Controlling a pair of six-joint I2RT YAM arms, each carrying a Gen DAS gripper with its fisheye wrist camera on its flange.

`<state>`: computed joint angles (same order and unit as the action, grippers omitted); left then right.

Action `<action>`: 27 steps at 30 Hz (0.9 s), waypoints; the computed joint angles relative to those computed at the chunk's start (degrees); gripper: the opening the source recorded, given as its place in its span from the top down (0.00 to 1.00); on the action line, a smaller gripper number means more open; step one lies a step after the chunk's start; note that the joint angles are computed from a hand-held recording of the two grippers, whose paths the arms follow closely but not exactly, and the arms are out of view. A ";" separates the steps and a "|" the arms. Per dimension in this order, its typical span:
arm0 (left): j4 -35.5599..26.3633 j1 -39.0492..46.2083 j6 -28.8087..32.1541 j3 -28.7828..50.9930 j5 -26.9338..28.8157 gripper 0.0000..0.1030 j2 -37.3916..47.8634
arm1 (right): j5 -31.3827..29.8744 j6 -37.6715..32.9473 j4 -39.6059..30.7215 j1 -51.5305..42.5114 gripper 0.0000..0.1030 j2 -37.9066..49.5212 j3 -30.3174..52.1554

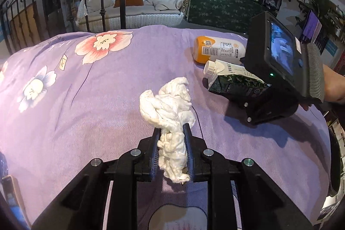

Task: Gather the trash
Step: 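Grasp the white tissue with the left tool while the right tool grasps the milk carton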

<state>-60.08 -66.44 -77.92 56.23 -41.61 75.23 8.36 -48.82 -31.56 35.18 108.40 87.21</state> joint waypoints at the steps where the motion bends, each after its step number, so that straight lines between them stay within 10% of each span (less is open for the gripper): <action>1: -0.11 -0.49 -0.78 -0.29 -0.01 0.80 -0.32 | 0.35 -0.45 -0.57 0.24 0.17 1.15 0.93; 8: -0.18 -1.89 -3.37 -1.96 -0.19 0.80 -2.14 | -5.75 2.89 -11.47 -0.89 0.40 7.00 11.25; 27: -2.46 -8.24 -10.08 0.26 -1.24 0.80 1.63 | -13.98 14.17 -1.75 -1.83 0.45 -13.41 -12.35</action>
<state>-62.54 -74.67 -88.01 56.49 -42.85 76.86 -5.61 -34.65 -33.32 33.35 95.00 74.85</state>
